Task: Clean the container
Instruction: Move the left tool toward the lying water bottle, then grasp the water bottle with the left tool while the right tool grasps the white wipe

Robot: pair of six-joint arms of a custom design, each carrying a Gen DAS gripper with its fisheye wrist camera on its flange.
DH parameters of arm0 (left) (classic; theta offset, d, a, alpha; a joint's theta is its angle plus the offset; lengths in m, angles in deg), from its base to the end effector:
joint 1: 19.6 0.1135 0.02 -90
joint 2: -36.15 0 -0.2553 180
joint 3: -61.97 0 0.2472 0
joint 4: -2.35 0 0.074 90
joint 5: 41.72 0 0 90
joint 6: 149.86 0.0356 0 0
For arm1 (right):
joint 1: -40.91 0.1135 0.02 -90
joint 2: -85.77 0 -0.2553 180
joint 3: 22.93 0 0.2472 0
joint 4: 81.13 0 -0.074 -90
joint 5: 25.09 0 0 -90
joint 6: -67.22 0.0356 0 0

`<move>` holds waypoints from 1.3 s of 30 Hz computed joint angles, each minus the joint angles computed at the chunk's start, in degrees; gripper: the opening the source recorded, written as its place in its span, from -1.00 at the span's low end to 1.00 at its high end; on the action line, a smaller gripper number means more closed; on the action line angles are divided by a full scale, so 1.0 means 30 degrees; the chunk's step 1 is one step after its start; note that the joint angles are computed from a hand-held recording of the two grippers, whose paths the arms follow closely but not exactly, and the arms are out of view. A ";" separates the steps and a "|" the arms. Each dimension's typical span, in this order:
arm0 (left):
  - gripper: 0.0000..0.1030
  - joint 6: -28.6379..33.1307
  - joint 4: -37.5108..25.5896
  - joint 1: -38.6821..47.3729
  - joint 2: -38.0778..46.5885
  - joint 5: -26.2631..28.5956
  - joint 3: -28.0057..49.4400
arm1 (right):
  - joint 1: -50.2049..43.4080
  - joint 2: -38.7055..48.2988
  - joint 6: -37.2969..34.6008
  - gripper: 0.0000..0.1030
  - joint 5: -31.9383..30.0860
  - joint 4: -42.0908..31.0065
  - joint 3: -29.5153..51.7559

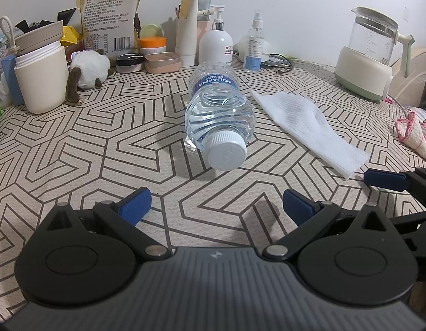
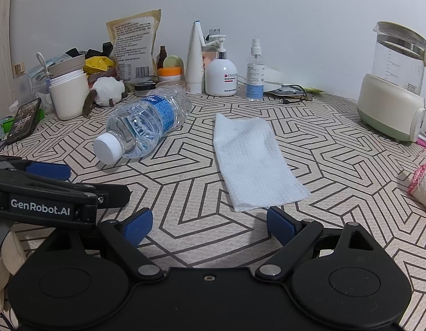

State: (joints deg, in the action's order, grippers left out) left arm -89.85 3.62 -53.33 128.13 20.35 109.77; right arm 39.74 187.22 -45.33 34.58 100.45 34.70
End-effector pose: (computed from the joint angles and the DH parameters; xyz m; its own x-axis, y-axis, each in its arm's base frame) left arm 0.2449 -0.1435 0.1246 -0.5930 -0.1351 -0.7938 -0.1052 0.9904 -0.0899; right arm 0.3269 0.0113 0.1222 -0.4841 -0.3212 -0.8139 -0.5867 0.8093 0.0296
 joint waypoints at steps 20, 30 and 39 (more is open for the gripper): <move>1.00 0.0632 0.0451 0.0712 -0.0589 0.1545 -0.0502 | 0.0179 0.0153 -0.0325 0.92 0.0135 -0.1022 0.0610; 1.00 0.1145 0.9385 0.6323 -0.0815 1.2349 -0.4978 | 0.0291 0.0162 -0.0198 0.95 0.0357 -0.1058 0.0656; 1.00 0.2783 0.4957 0.4464 -0.1170 0.8637 -0.2729 | 0.0320 0.0073 -0.0197 0.96 0.0336 -0.0985 0.0490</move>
